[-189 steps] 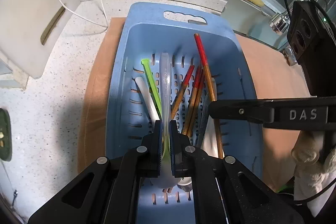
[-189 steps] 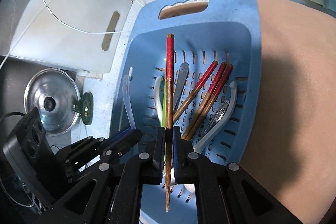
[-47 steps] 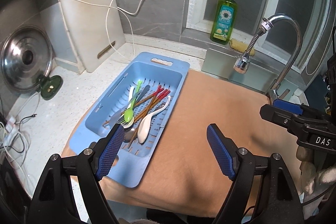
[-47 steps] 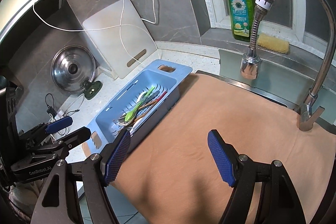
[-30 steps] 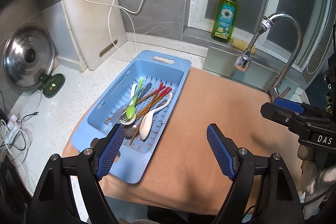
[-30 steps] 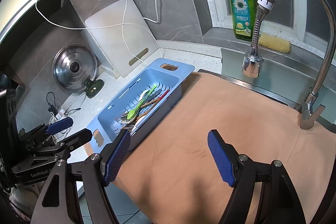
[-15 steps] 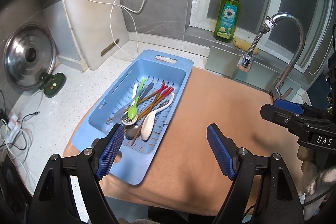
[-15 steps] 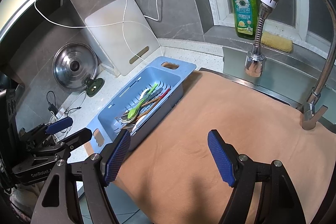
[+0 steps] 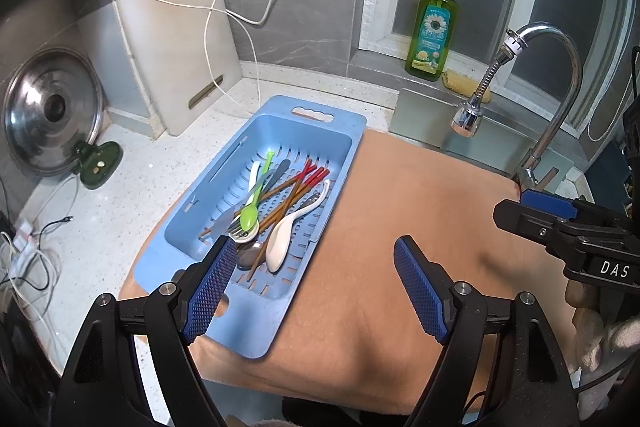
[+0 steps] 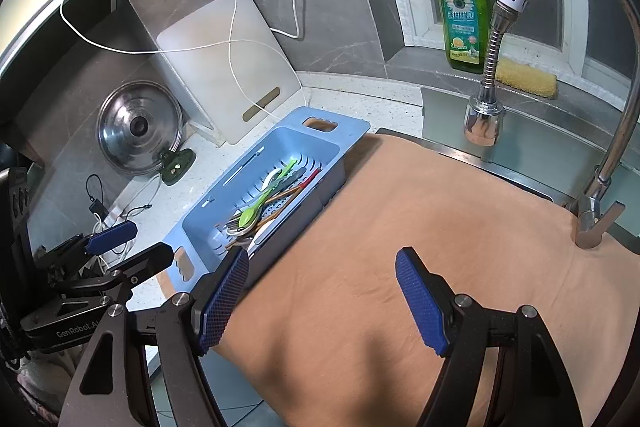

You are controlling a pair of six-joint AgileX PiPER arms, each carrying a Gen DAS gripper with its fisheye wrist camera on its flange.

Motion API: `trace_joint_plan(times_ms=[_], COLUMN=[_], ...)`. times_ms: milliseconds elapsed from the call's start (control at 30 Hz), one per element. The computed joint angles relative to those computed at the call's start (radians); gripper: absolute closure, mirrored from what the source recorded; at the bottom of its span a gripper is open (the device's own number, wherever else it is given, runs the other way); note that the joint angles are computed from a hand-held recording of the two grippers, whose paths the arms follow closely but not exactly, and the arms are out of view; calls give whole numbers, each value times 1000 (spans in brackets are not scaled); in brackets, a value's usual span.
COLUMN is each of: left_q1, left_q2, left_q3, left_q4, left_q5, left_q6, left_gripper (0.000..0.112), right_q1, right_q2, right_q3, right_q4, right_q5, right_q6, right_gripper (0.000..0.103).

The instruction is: Organize utensils

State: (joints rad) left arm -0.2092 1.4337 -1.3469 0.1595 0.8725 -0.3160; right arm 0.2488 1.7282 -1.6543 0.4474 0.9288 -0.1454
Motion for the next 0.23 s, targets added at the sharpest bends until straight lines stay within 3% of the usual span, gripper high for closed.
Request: trace_joint_plan(times_ms=[233], left_q1=[-10], left_q2=[-10], left_q3=[17], left_q4=[0], left_q5=[-47], left_q6=[19], left_gripper=[31], right_q1=[-5], right_q2=[17], right_q3=[-16], right_q4=[0], right_q5=[9], right_q6=[-1], right_gripper=[31])
